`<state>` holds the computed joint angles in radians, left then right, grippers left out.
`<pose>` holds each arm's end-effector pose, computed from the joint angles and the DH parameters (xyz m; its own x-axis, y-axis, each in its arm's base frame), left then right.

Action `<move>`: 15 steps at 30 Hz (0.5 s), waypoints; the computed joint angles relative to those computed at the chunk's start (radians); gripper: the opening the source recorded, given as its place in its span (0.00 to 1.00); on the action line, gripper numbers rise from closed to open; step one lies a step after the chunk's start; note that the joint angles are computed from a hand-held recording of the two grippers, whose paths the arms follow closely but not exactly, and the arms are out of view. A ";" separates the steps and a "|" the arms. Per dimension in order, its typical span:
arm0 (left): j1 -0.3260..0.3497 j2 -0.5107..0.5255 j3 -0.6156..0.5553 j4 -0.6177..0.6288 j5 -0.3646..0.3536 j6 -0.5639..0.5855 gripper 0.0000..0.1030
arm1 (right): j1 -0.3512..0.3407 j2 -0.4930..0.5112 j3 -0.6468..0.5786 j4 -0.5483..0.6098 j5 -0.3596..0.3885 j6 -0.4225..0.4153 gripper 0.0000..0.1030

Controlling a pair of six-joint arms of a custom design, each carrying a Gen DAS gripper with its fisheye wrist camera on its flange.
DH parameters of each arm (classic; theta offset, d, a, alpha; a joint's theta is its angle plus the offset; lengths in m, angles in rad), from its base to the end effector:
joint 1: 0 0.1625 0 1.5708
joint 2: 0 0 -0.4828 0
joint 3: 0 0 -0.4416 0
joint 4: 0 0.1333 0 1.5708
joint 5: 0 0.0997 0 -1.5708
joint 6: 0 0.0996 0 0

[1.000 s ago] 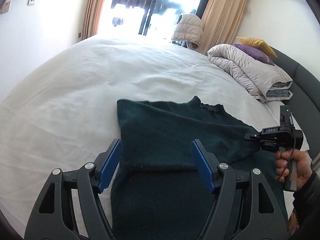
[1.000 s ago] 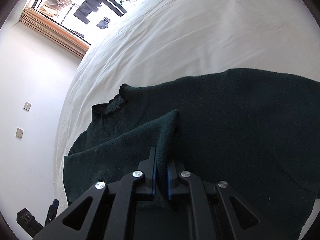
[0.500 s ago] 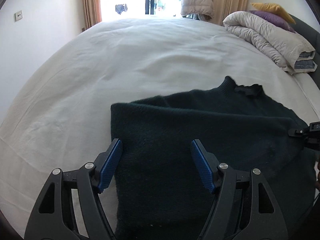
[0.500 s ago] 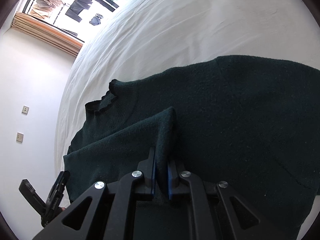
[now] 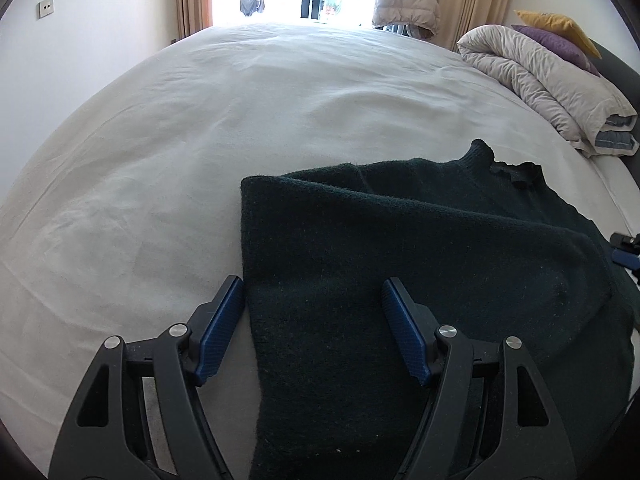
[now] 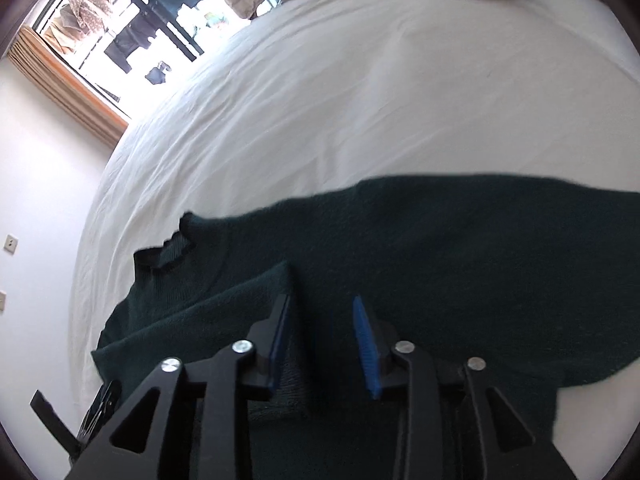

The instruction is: Fold small clothes

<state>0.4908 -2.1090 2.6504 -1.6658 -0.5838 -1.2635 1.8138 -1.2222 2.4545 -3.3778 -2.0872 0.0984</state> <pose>-0.0719 -0.2838 0.2569 -0.7408 -0.2068 -0.6391 0.2958 0.7538 -0.5868 0.1881 -0.4091 0.1812 -0.9241 0.1311 0.3590 -0.1117 0.8057 -0.5817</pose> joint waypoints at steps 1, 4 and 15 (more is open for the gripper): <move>-0.003 0.005 -0.001 0.009 0.002 -0.009 0.68 | 0.012 0.000 0.003 -0.010 0.046 -0.021 0.37; -0.004 0.014 -0.005 0.024 0.004 -0.019 0.68 | 0.001 0.020 0.002 0.061 0.311 -0.083 0.37; 0.011 -0.004 0.020 -0.044 0.017 0.034 0.70 | -0.291 0.058 0.060 0.019 0.647 -0.139 0.00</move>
<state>0.5017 -2.1134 2.6707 -1.7101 -0.5665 -1.2298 1.5232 -1.1639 2.5145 -3.3592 -1.4398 -0.0411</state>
